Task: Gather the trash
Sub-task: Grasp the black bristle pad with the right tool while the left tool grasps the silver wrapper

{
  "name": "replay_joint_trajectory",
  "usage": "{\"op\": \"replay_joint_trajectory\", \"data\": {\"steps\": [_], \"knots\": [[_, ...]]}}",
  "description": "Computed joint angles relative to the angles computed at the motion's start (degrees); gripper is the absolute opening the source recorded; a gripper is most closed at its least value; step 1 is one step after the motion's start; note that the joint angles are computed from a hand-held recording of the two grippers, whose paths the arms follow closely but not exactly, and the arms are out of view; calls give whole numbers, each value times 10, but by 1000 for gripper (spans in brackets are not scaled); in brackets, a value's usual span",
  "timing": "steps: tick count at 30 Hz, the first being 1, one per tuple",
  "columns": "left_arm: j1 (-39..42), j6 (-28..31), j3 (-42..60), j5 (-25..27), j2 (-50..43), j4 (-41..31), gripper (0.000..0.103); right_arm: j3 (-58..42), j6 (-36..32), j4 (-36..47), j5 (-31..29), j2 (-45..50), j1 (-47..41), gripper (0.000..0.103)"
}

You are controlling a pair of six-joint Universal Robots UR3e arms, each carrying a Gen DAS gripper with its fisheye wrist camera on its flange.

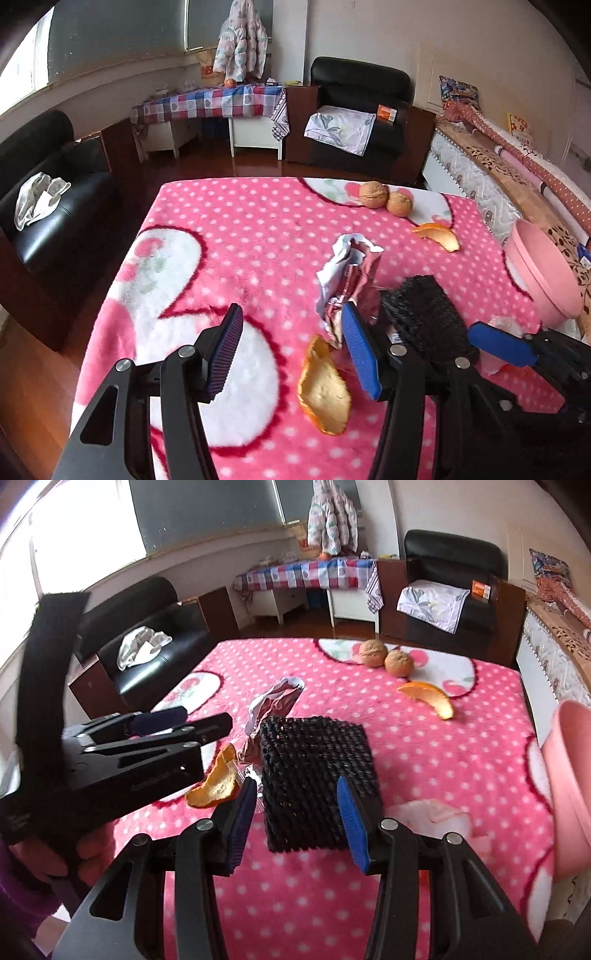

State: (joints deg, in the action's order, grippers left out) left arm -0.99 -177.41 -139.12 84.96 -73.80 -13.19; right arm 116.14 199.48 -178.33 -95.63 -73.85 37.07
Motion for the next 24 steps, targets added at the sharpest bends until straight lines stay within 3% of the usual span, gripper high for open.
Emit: {"op": "replay_joint_trajectory", "data": {"steps": [5, 6, 7, 9, 16, 23, 24], "knots": [[1, 17, 11, -16, -21, 6, 55, -40, 8, 33, -10, 32, 4, 46], [-1, 20, 15, -20, -30, 10, 55, -38, 11, 34, -6, 32, 0, 38], [-4, 21, 18, -21, -36, 12, 55, -34, 13, 31, 0, 31, -5, 20], [-9, 22, 28, -23, -54, 17, 55, -15, 18, 20, 11, 18, -21, 13], [-31, 4, 77, -23, -126, 26, 55, 66, 31, -45, 41, -54, -65, 11], [-77, -17, 137, 39, -206, 40, 55, 102, 39, -66, 60, -114, -101, 11], [-78, -20, 141, 43, -211, 39, 50, 107, 40, -67, 61, -121, -105, 11]]}}
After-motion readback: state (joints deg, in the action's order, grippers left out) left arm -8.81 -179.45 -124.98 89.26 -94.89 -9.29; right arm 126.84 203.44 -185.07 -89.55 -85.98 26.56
